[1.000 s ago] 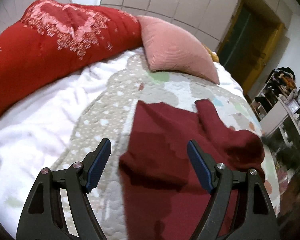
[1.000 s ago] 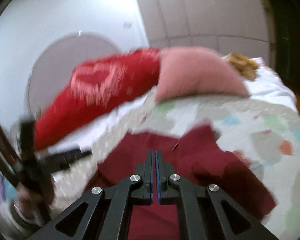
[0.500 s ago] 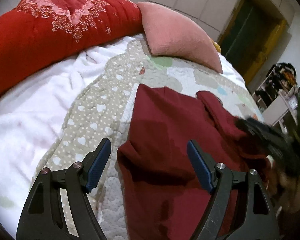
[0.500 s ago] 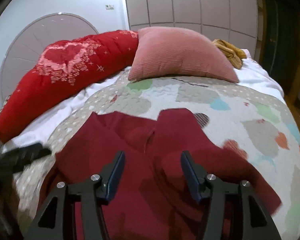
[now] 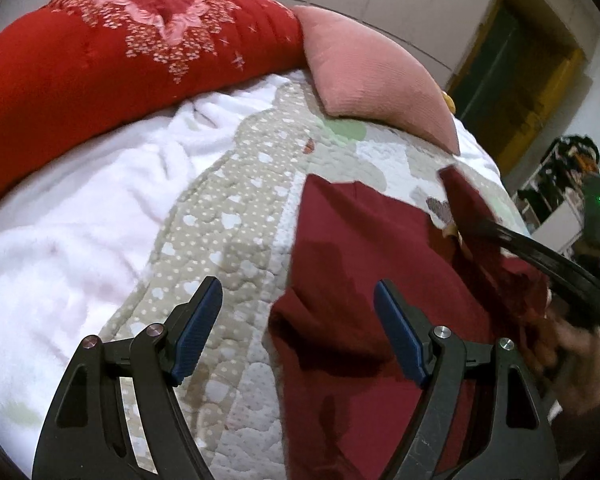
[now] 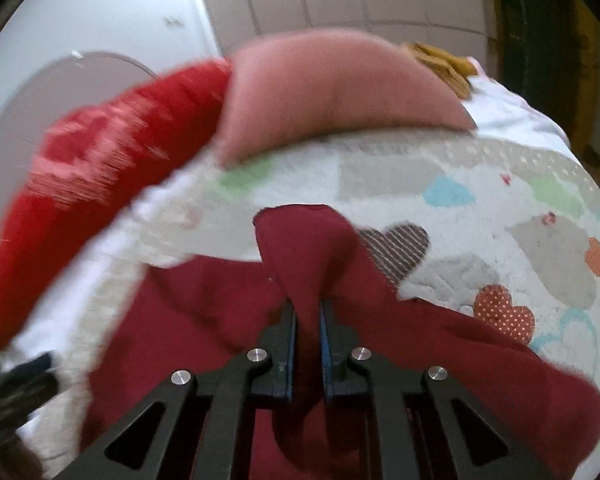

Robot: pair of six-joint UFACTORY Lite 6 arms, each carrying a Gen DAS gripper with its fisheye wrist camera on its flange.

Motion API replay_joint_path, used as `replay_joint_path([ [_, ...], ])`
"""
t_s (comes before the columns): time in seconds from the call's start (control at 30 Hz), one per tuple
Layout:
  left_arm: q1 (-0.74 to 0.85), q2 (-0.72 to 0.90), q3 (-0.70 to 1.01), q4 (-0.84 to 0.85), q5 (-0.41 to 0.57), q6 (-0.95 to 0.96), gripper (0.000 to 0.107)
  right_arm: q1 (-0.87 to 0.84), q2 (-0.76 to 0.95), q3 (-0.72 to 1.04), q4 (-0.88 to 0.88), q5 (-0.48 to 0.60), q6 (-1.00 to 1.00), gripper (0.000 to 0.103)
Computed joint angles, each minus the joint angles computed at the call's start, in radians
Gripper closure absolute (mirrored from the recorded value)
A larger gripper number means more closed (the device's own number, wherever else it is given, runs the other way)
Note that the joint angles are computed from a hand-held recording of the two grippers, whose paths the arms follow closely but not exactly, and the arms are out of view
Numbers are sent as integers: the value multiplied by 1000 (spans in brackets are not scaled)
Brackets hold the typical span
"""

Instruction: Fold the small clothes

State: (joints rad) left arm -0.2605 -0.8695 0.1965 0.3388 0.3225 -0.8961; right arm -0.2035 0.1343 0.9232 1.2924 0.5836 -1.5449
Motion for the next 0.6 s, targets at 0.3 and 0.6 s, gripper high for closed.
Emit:
replay_joint_path([
  [0.3,74,-57,23,-99,27,98,28,200,-292,-234,-40,99,-26,93],
  [0.6,-33,127,86,237,-30,-238,28,70,-349,-393,-76,143,10,62],
])
